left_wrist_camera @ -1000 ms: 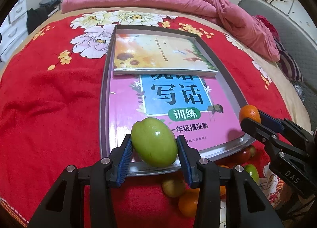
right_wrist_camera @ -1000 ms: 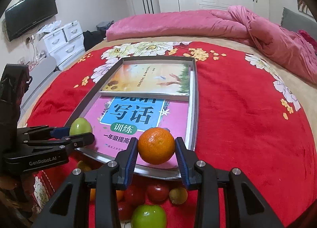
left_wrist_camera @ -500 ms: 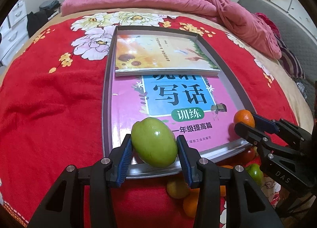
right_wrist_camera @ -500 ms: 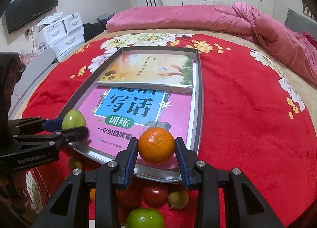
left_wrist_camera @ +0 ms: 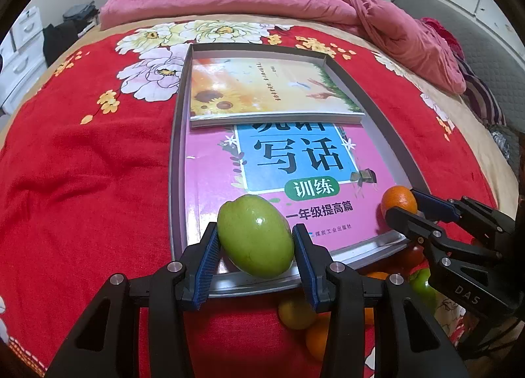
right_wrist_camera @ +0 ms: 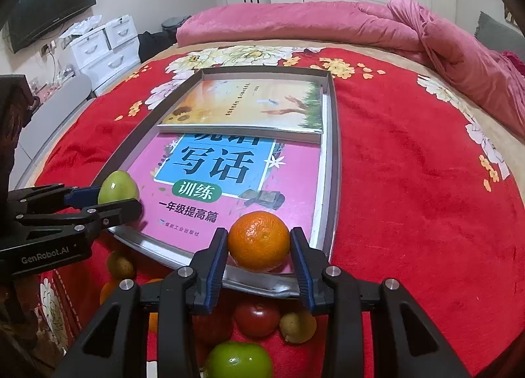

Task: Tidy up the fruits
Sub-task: 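Lift the green pear with the left gripper onto the tray while the right gripper carries the mandarin there, then open both grippers to release the pear and mandarin on the workbook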

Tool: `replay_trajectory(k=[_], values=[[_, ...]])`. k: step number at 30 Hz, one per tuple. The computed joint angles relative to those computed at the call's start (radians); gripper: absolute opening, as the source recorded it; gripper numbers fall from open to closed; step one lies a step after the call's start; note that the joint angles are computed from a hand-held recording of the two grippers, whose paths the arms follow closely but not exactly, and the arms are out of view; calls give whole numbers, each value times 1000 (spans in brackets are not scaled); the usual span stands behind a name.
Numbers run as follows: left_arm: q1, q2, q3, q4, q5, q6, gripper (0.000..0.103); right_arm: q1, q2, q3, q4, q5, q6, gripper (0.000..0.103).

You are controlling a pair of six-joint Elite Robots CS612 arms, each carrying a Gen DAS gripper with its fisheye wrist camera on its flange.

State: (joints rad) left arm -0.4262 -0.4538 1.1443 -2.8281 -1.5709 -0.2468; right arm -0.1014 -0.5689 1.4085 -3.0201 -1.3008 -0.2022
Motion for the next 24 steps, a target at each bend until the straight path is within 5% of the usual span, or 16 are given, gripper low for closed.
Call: replay_trajectory(k=[24], values=[[7,-2,7,-19,-38,-15,52,-10,-22,48,-107,50,17,58]])
